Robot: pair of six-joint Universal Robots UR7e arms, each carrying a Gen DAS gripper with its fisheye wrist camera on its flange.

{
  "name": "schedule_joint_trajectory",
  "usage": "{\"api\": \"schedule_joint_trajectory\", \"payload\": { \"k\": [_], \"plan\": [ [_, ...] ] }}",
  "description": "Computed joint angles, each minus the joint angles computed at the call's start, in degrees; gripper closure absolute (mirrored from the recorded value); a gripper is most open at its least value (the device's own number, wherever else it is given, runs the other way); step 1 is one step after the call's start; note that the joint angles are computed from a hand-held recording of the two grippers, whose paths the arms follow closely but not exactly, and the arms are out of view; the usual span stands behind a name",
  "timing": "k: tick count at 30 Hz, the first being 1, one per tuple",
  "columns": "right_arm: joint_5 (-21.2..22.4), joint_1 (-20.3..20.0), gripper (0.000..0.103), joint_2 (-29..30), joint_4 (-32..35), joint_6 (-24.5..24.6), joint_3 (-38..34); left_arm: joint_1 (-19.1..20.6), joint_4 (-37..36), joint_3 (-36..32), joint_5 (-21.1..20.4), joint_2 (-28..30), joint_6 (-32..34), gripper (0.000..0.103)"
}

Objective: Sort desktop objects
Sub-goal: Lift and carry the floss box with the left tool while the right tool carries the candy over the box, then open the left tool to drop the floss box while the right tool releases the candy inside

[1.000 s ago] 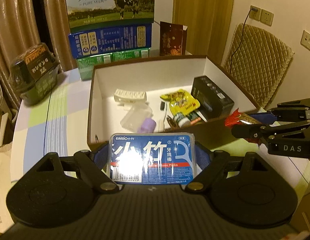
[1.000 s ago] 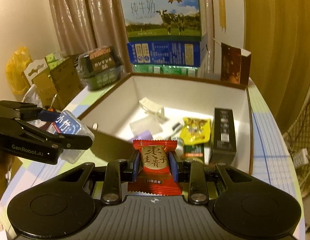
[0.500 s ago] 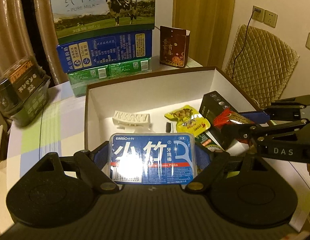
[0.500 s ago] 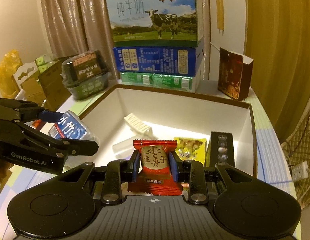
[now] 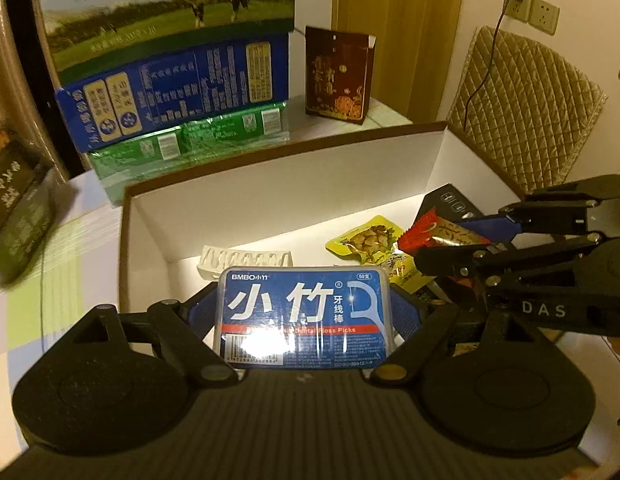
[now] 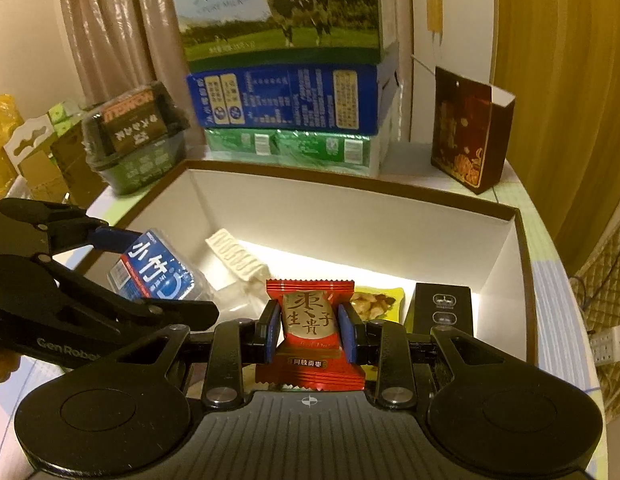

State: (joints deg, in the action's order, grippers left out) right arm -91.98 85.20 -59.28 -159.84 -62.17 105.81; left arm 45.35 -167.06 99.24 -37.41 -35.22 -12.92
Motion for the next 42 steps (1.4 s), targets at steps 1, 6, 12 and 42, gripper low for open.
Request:
{"api": "schedule_joint_trajectory", "payload": {
  "k": [1,6,12,42],
  "plan": [
    [-0.3,0.1,0.075,0.5,0.2,0.2,-0.5,0.5,0.7,-0.7,0.0,0.4,-0.1,0.02],
    [-1.9,0.5,0.075,3.0,0.6,0.7,-2.7,2.3,3.4,-3.3,-0.3,1.6,-0.6,0.02],
    [-3.9,0.8,0.075,5.4,1.3,1.4,-5.0,3.9,5.0,-5.4,-0.9,2.4,-0.3,0.02],
    [-6.4,2.2,0.074,9.9,4.8,4.0,-11.2,6.6,13.3,-10.9,-1.8,3.7,-4.9,0.014]
  ]
}}
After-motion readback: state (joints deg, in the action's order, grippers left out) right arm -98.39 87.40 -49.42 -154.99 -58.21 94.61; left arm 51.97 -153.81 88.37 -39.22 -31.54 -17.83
